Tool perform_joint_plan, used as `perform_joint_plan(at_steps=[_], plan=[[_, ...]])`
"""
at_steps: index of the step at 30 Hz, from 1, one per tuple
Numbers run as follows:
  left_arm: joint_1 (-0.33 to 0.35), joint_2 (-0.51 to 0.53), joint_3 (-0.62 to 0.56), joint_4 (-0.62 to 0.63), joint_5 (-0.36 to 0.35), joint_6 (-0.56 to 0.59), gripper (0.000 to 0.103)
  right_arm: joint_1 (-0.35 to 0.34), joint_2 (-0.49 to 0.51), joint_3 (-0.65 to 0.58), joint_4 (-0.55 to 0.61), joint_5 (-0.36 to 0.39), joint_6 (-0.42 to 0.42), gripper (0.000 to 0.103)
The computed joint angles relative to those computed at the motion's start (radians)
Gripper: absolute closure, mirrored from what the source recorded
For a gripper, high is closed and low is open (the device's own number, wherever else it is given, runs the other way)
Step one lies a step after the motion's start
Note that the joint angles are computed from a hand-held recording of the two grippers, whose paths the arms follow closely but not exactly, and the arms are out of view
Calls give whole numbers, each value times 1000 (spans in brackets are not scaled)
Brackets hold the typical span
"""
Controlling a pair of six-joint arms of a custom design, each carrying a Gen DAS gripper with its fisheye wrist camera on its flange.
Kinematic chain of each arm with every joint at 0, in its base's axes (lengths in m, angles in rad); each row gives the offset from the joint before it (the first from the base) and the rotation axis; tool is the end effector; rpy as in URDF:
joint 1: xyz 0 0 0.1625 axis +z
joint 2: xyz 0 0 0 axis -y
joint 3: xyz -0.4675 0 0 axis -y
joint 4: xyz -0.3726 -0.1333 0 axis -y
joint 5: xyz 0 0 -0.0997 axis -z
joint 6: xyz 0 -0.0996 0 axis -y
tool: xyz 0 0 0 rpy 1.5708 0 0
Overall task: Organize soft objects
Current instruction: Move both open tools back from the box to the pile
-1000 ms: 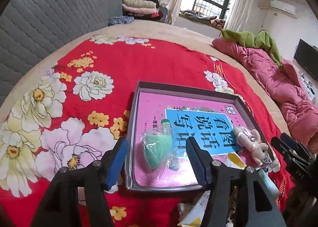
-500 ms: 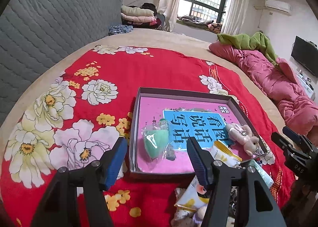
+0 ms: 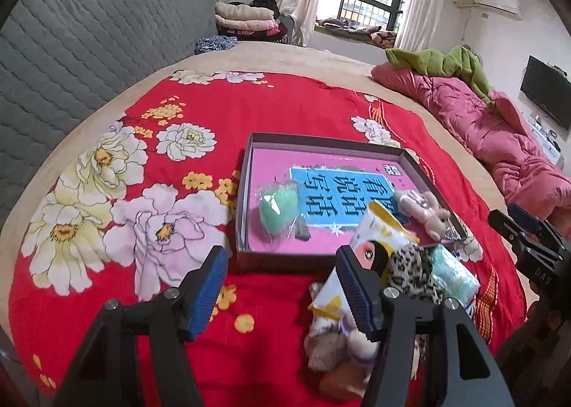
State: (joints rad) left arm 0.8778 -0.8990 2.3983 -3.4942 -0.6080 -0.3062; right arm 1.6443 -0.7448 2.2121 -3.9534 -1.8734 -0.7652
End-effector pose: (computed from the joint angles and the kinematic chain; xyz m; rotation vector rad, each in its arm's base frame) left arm -0.1104 -0.4696 0.1459 0.1875 2.2978 -1.0063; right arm 0.1414 -0.5093 0.1299 0.8070 -2.2499 0.9813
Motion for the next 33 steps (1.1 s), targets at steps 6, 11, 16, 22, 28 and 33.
perform_joint_plan(at_steps=[6, 11, 16, 22, 28, 33], plan=[[-24, -25, 43, 22, 14, -52, 41, 1, -20, 49, -7, -2, -2, 29], [-41, -40, 65, 54, 9, -72, 41, -1, -35, 85, 0, 10, 9, 29], [-58, -53, 84, 99, -8, -90, 41, 7, -37, 112, -11, 9, 1, 29], [-69, -87, 116, 208, -46, -137, 41, 14, -39, 132, -23, 11, -17, 29], [-86, -95, 138, 301, -93, -150, 41, 11, -48, 141, -23, 12, -8, 29], [-83, -73, 131, 309, -162, -101, 41, 12, -51, 145, -21, 12, -8, 29]])
